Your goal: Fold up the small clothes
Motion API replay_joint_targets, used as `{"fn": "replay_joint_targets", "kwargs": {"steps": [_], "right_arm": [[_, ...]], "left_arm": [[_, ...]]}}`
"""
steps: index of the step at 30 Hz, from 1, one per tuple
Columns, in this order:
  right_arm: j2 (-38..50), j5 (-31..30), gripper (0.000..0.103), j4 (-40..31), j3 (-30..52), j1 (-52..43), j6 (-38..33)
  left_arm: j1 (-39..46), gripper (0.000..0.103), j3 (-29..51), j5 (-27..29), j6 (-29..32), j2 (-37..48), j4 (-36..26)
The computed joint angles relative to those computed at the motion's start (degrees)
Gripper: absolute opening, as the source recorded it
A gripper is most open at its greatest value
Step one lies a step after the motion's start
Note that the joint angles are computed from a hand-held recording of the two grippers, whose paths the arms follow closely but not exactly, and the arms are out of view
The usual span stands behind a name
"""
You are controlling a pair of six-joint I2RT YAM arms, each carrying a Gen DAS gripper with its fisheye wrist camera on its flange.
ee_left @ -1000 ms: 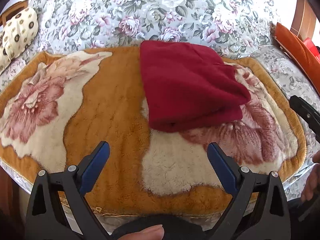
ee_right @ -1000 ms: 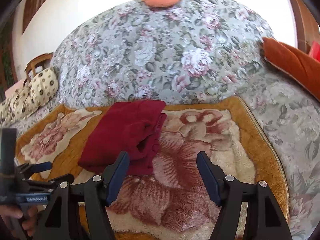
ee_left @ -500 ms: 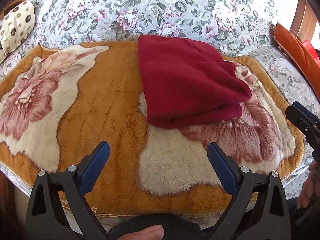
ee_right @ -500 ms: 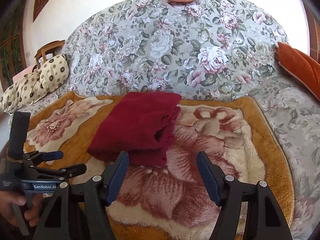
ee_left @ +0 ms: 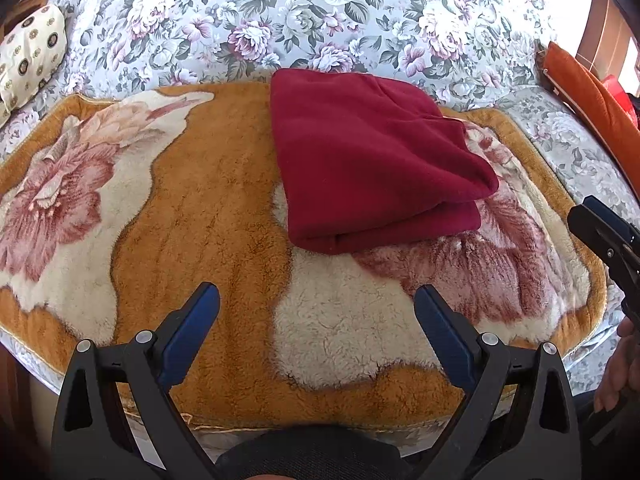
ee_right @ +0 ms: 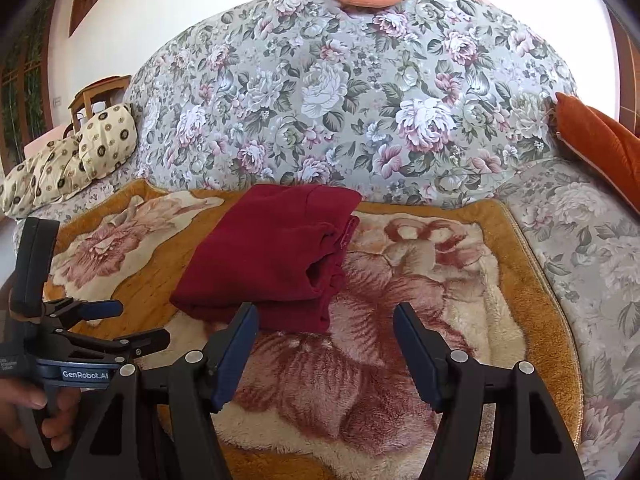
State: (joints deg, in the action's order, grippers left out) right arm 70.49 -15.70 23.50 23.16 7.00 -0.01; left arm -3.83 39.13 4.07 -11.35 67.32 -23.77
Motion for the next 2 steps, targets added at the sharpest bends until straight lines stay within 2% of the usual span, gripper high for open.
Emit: {"fn": "replay_joint_targets", "kwargs": {"steps": [2], "right_arm": [[-0.07,0.16,0.067,0.0,-0.05,0.07,-0.03]], "left_arm": [[0.05,0.098,0.28,0.21,0.04,0.55,-0.24]]}}
